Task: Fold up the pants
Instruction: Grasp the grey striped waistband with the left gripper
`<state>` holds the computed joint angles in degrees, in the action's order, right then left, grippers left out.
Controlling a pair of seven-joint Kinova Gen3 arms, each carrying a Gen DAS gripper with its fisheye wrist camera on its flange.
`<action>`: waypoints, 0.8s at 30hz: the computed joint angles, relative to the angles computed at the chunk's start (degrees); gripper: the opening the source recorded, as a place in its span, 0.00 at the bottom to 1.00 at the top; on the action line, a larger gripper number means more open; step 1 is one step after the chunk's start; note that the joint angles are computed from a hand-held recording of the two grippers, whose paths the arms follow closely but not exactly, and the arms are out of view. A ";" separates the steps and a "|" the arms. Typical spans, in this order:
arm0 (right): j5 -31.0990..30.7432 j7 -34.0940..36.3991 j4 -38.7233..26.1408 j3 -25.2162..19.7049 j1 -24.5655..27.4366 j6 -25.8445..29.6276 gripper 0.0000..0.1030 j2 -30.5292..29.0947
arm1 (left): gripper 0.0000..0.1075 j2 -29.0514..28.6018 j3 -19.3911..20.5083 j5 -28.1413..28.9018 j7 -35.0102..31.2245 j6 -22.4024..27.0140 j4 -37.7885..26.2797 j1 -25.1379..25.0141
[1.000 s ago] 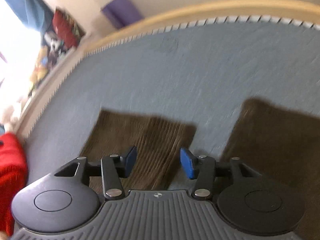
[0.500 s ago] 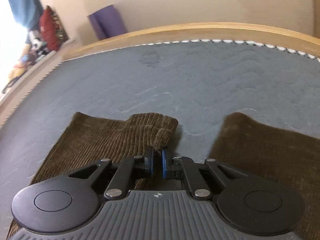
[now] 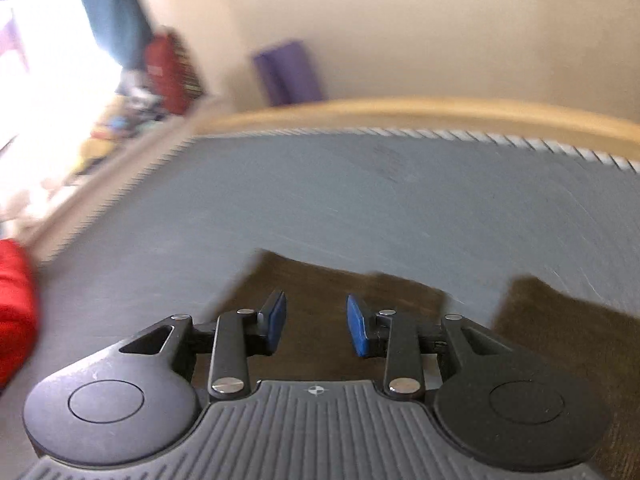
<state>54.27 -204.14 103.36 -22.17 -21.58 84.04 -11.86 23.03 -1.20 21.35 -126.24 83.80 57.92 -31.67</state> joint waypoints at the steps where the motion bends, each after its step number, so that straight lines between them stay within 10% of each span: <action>1: 1.07 1.43 -1.50 -0.94 -0.73 0.18 0.35 0.05 | 0.06 -0.17 0.08 0.67 0.30 0.61 -0.51 -0.71; 13: 2.76 13.54 -20.40 -13.27 -19.16 2.93 0.38 7.90 | 0.17 5.97 3.46 11.20 0.62 6.49 -12.06 -10.52; 24: -5.17 21.61 -25.80 -3.76 -25.08 3.30 0.40 14.19 | 0.31 4.75 4.24 10.20 0.58 0.13 -6.34 -5.56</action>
